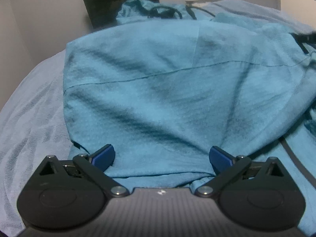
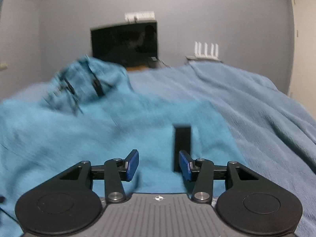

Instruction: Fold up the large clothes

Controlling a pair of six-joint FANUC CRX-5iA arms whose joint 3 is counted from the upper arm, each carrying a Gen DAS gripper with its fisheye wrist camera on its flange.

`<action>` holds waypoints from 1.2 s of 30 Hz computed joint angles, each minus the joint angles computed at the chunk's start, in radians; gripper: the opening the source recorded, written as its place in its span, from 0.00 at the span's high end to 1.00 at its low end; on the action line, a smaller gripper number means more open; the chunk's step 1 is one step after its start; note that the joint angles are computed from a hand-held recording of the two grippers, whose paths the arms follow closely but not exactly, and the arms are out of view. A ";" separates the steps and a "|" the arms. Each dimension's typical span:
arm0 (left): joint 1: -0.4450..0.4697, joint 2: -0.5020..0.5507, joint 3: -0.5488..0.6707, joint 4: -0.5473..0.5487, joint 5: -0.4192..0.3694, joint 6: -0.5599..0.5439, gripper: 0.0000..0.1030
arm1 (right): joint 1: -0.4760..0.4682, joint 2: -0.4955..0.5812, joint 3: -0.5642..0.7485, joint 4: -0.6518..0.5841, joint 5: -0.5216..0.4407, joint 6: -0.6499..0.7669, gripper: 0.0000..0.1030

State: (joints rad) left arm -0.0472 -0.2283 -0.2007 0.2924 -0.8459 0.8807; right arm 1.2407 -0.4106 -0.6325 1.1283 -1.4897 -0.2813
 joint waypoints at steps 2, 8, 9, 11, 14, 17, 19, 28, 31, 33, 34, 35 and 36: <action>0.013 -0.012 -0.007 0.064 0.010 -0.022 0.00 | -0.004 -0.007 0.021 0.036 0.032 0.021 0.52; 0.060 0.020 0.048 0.320 0.025 -0.058 0.00 | -0.133 0.030 0.149 0.036 0.232 0.205 0.49; 0.064 0.053 0.089 0.347 0.012 -0.056 0.00 | -0.183 0.043 0.169 0.029 0.290 0.227 0.49; 0.061 0.113 0.167 0.354 0.003 -0.033 0.00 | -0.251 0.072 0.210 0.009 0.356 0.255 0.49; 0.037 0.239 0.326 0.296 0.001 0.034 0.00 | -0.360 0.122 0.264 -0.032 0.458 0.269 0.49; -0.001 0.374 0.502 0.186 0.009 0.124 0.00 | -0.439 0.171 0.303 -0.062 0.524 0.279 0.49; -0.030 0.488 0.675 0.079 -0.037 0.238 0.00 | -0.481 0.204 0.319 -0.062 0.559 0.273 0.50; -0.066 0.725 0.930 0.065 -0.070 0.490 0.00 | -0.665 0.404 0.475 -0.061 0.760 0.190 0.41; -0.075 0.676 0.804 0.044 0.009 0.458 0.00 | -0.700 0.499 0.585 -0.129 0.786 0.249 0.26; -0.076 0.635 0.694 0.063 0.098 0.382 0.00 | -0.710 0.562 0.658 -0.173 0.776 0.318 0.25; -0.077 0.617 0.645 0.072 0.142 0.347 0.00 | -0.712 0.591 0.696 -0.203 0.762 0.363 0.25; -0.076 0.606 0.609 0.084 0.173 0.320 0.00 | -0.712 0.624 0.741 -0.237 0.740 0.419 0.25; -0.075 0.608 0.595 0.095 0.181 0.310 0.00 | -0.713 0.652 0.772 -0.251 0.727 0.451 0.25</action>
State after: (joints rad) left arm -0.1222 0.3793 0.3940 0.3879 -0.6649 1.1904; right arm 0.5282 0.2413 0.1393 0.8775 -0.7624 0.1693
